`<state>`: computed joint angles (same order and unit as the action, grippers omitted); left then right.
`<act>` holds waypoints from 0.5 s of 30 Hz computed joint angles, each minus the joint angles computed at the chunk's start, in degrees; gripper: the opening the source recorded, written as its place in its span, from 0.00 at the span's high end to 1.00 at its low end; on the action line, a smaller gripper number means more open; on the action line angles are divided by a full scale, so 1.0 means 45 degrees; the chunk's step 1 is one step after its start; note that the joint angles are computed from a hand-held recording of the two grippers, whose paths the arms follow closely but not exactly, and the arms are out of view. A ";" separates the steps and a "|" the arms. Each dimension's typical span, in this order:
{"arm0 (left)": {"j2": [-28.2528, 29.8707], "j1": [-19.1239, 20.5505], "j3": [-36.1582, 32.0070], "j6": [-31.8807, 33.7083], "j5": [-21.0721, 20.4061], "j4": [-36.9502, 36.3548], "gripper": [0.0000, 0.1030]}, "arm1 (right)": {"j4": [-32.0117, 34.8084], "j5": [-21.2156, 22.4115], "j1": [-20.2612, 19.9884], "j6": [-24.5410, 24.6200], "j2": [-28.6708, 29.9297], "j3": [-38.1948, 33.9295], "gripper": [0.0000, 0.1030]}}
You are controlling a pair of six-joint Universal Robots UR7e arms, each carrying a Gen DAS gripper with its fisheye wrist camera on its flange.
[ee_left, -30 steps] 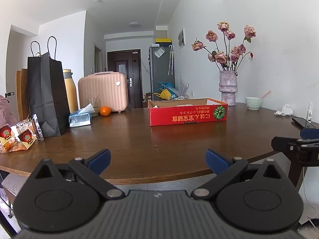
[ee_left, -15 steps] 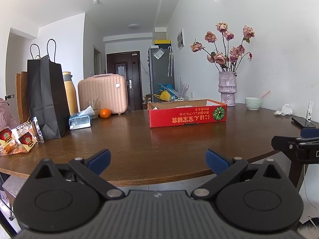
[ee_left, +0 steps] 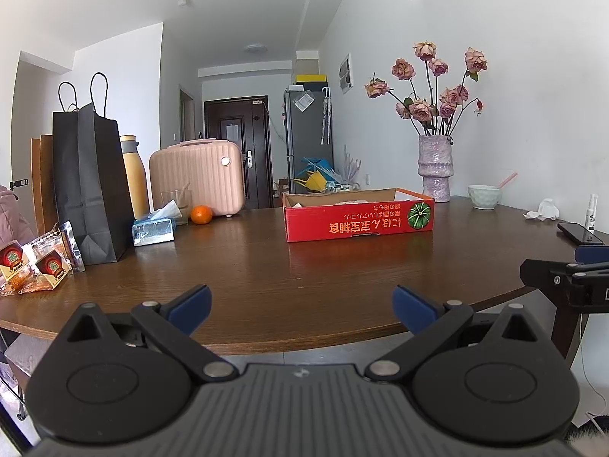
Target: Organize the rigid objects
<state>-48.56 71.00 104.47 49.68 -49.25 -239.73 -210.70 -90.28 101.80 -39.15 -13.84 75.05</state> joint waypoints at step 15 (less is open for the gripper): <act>-0.0006 -0.0034 -0.0002 0.0052 0.0024 -0.0040 0.00 | -0.0035 0.0020 0.0001 -0.0018 -0.0002 0.0025 0.00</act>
